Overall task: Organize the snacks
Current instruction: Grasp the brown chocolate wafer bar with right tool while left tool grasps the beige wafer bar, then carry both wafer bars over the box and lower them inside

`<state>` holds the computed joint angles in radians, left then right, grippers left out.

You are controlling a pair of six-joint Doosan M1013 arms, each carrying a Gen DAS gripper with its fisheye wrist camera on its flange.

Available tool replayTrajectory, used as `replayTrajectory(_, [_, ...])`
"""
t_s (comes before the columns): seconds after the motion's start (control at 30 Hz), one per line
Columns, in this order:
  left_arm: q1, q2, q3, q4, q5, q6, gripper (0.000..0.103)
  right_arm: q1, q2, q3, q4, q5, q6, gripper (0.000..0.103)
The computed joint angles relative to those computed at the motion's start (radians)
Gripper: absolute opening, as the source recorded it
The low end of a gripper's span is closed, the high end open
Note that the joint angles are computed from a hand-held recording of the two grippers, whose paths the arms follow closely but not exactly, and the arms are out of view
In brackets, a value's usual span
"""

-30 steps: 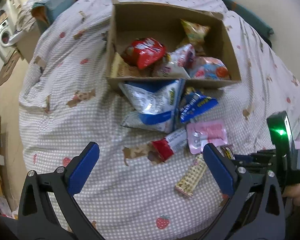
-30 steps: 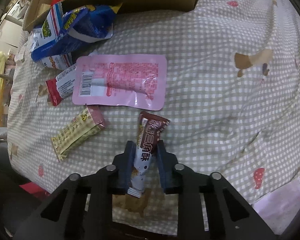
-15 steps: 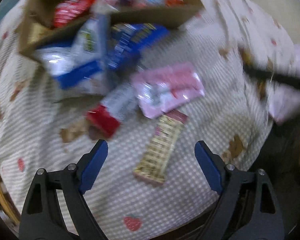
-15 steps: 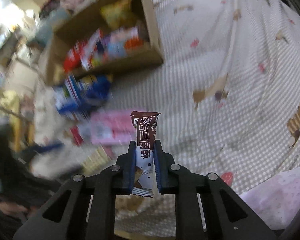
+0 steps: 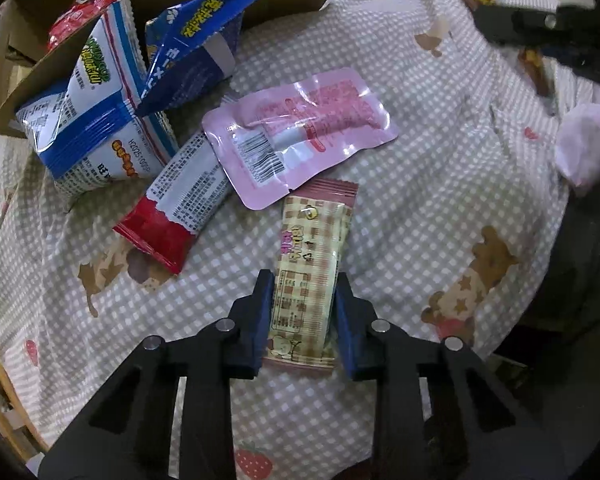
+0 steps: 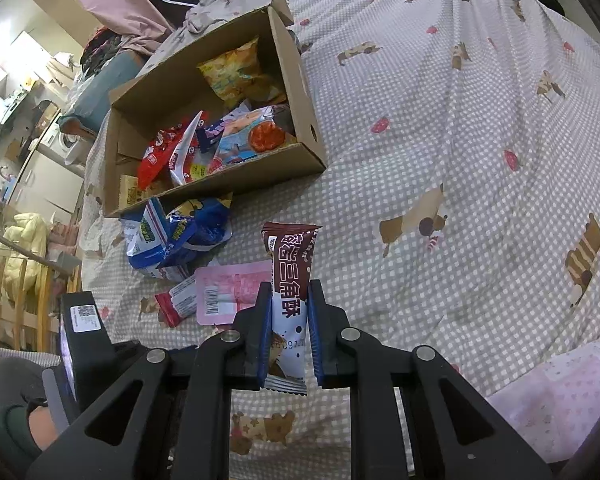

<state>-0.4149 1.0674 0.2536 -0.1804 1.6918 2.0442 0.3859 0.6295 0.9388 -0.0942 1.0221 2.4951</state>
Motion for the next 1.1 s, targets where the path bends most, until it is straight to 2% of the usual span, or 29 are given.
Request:
replayTrajectory(0.07, [0.006,0.008,-0.029,-0.026,0.024,-0.016,0.023,0.001,0.004,-0.006,0.002,0.004,-0.006,0.017])
replayTrajectory(0.13, [0.011,0.042,-0.110,-0.039,0.069,-0.035,0.023,0.002,0.009,-0.013,0.002,0.008,-0.011,0.017])
replayTrajectory(0.37, [0.025,-0.006,-0.042,-0.027,0.025,-0.079,0.023,0.005,0.019,-0.031,0.016,-0.004,-0.030,0.017])
replayTrajectory(0.6, [0.063,-0.126,0.142,-0.074,-0.100,-0.100,0.023,0.012,0.022,-0.044,0.027,-0.033,-0.052,0.017])
replayTrajectory(0.73, [0.086,-0.208,0.275,-0.089,-0.209,-0.135,0.023,0.014,0.021,-0.046,0.030,-0.048,-0.056,0.017])
replayTrajectory(0.8, [0.097,-0.231,0.308,-0.096,-0.260,-0.168,0.023,0.015,0.019,-0.044,0.032,-0.060,-0.059,0.017])
replayTrajectory(1.1, [0.110,-0.242,0.303,-0.062,-0.423,-0.309,0.023,0.021,0.008,-0.038,0.017,-0.141,-0.066,0.017])
